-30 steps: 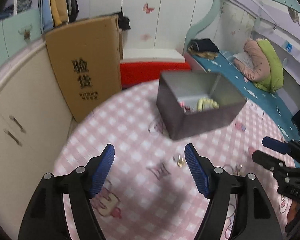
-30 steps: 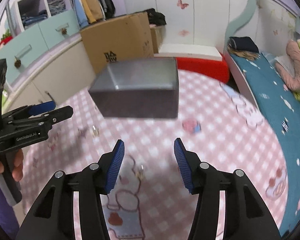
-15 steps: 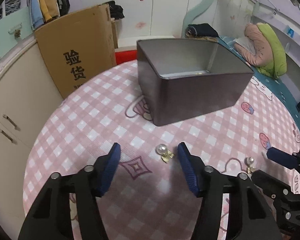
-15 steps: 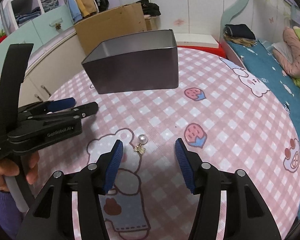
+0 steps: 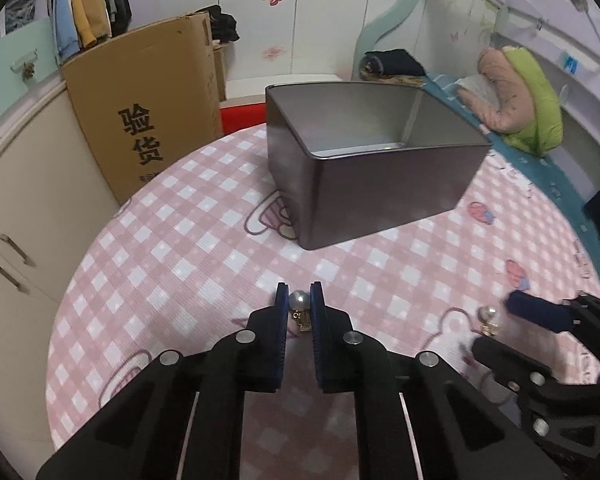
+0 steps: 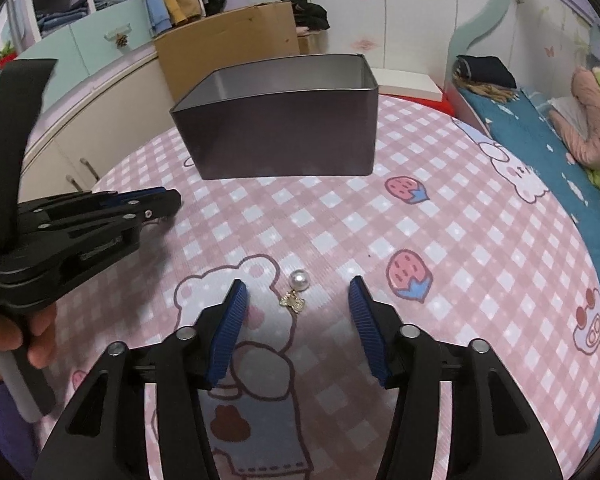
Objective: Organize jewelry
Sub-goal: 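Grasp a pearl charm with the left gripper while the right gripper grasps another pearl charm, then carry both pearl charms over the grey box and lower them inside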
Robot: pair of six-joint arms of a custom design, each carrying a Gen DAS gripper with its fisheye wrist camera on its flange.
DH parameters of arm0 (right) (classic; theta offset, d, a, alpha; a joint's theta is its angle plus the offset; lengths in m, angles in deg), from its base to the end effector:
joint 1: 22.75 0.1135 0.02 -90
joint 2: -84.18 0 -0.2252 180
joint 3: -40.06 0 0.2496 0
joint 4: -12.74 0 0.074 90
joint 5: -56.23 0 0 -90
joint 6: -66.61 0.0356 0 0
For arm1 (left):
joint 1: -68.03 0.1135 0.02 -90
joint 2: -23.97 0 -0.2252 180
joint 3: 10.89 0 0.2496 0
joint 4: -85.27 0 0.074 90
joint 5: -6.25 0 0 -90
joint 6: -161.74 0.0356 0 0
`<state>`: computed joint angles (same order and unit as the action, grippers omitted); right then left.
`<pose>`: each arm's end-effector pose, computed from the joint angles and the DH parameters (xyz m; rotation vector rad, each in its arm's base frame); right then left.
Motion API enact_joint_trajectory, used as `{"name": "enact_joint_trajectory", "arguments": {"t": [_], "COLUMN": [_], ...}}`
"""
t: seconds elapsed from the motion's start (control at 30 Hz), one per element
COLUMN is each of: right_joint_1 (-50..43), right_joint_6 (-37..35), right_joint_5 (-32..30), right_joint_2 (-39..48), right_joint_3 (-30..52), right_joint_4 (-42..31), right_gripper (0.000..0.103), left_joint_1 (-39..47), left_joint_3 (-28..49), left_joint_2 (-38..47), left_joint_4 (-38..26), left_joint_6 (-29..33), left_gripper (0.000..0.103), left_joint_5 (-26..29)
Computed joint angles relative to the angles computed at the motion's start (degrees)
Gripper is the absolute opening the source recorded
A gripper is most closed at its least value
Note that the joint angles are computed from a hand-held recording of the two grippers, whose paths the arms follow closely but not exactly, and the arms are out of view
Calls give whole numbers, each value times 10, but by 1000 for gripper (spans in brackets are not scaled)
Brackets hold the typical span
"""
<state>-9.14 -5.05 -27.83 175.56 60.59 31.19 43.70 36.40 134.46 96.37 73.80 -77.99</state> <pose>0.1700 0.0374 0.0162 0.1462 2.4773 0.1087 0.2524 -0.1180 0.0153 0.6118 2.4204 -0.2887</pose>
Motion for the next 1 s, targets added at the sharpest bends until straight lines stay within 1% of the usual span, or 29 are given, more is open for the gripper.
{"name": "enact_joint_trajectory", "arguments": {"t": [0.07,0.2,0.27,0.3,0.37,0.5,0.6,0.67,0.83,0.93,1.0], "right_joint_1": [-5,1,5,7,-2,-17,-27,-39,-85,-126,-145], "right_joint_6": [-5,-11,-13,-14,-19,-32,-41,-50,-86,-110,-122], "right_joint_5": [-3,9,16,19,9,-8,-19,-26,-59,-95,-109], "right_joint_2": [2,9,13,16,21,12,-21,-80,-284,-345,-353], "right_joint_3": [2,9,12,14,16,10,-5,-18,-31,-7,15], "right_joint_4": [0,-1,-2,-1,3,4,-4,-40,-186,-248,-266], "right_gripper": [40,28,19,18,12,12,12,12,12,12,12], "left_joint_1": [3,14,14,14,12,6,-1,-3,-6,-10,-13], "left_joint_3": [-15,-42,-51,-55,-61,-67,-69,-73,-85,-77,-59], "left_joint_2": [-15,-47,-61,-68,-77,-90,-103,-117,-171,-203,-215], "left_joint_4": [6,10,9,8,7,4,-2,-7,-19,-36,-53], "left_joint_6": [5,9,10,11,11,7,3,4,5,1,0], "left_gripper": [9,9,9,9,9,9,9,9,9,9,9], "left_joint_5": [7,33,35,37,39,38,37,42,59,63,70]}}
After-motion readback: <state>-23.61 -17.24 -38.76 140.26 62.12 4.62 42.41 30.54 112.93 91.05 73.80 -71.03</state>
